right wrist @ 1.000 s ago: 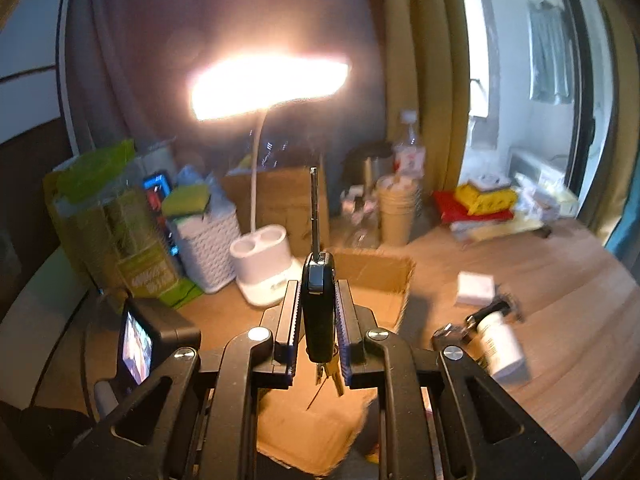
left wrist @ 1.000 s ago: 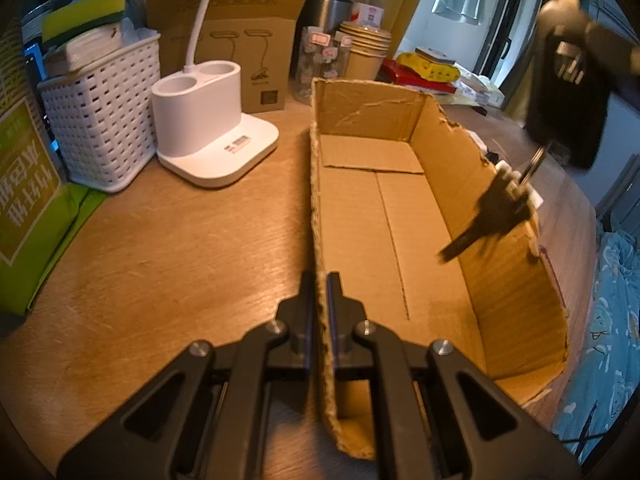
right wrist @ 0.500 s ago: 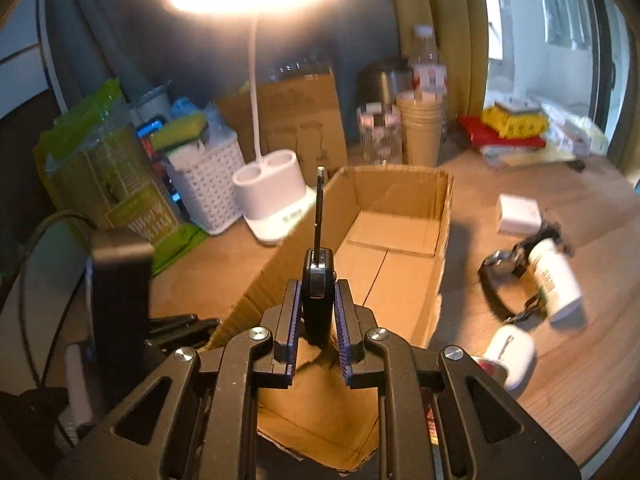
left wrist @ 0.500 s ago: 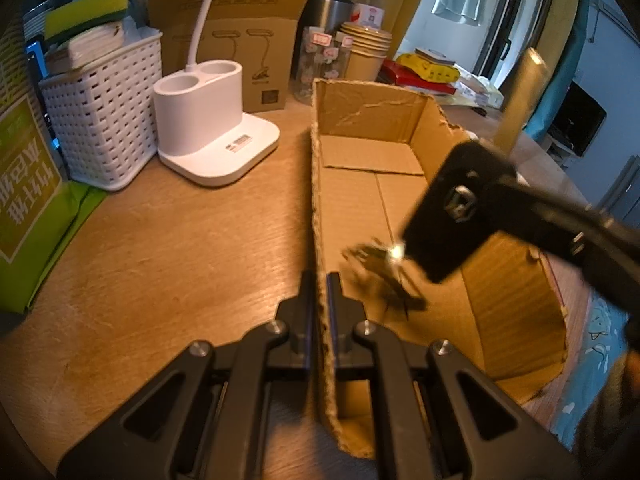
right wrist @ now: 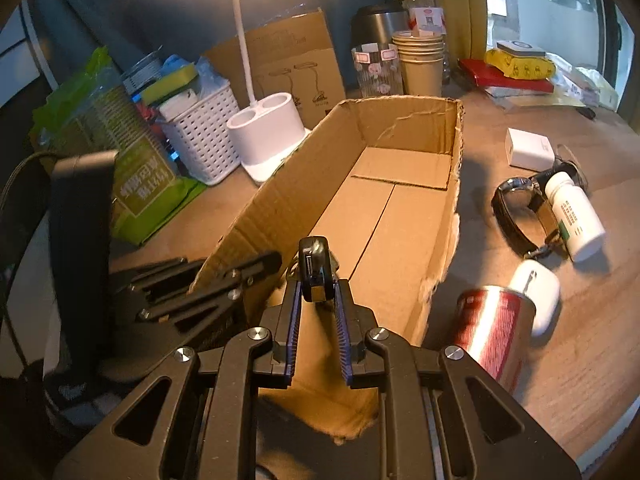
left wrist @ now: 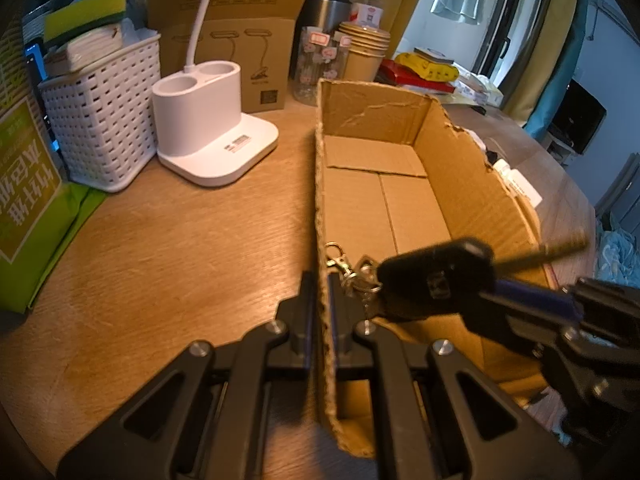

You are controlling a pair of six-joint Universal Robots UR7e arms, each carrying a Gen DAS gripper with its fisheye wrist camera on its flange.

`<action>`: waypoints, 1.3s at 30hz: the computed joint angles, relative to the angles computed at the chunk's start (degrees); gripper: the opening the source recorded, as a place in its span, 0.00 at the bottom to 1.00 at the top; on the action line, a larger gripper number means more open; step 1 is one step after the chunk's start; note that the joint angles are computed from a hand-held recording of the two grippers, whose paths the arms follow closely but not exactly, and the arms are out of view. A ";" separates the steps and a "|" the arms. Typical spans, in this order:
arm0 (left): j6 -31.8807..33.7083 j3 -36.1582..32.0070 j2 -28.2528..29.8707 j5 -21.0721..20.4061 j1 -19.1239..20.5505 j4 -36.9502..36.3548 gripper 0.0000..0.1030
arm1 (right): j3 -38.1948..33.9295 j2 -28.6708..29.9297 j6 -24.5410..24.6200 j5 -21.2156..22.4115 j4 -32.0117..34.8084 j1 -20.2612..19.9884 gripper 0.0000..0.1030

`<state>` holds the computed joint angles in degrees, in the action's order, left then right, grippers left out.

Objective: Organize rigid objects
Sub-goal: 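Open the right gripper to drop the keys into the box, then grasp the red-and-gold can with the right gripper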

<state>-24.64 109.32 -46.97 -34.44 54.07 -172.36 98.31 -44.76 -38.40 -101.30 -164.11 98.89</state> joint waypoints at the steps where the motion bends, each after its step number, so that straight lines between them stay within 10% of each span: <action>1: 0.03 -0.05 0.00 0.03 0.09 0.03 0.05 | 0.40 -0.49 -0.19 0.29 0.16 0.05 0.17; 17: -0.31 -0.56 0.34 1.57 -0.22 2.11 0.05 | 4.37 -6.31 -0.14 0.88 -9.48 -1.11 0.57; 39: 0.91 -0.55 0.30 0.80 -0.03 1.64 0.05 | 4.23 -5.26 0.97 -6.71 -18.56 -4.31 0.61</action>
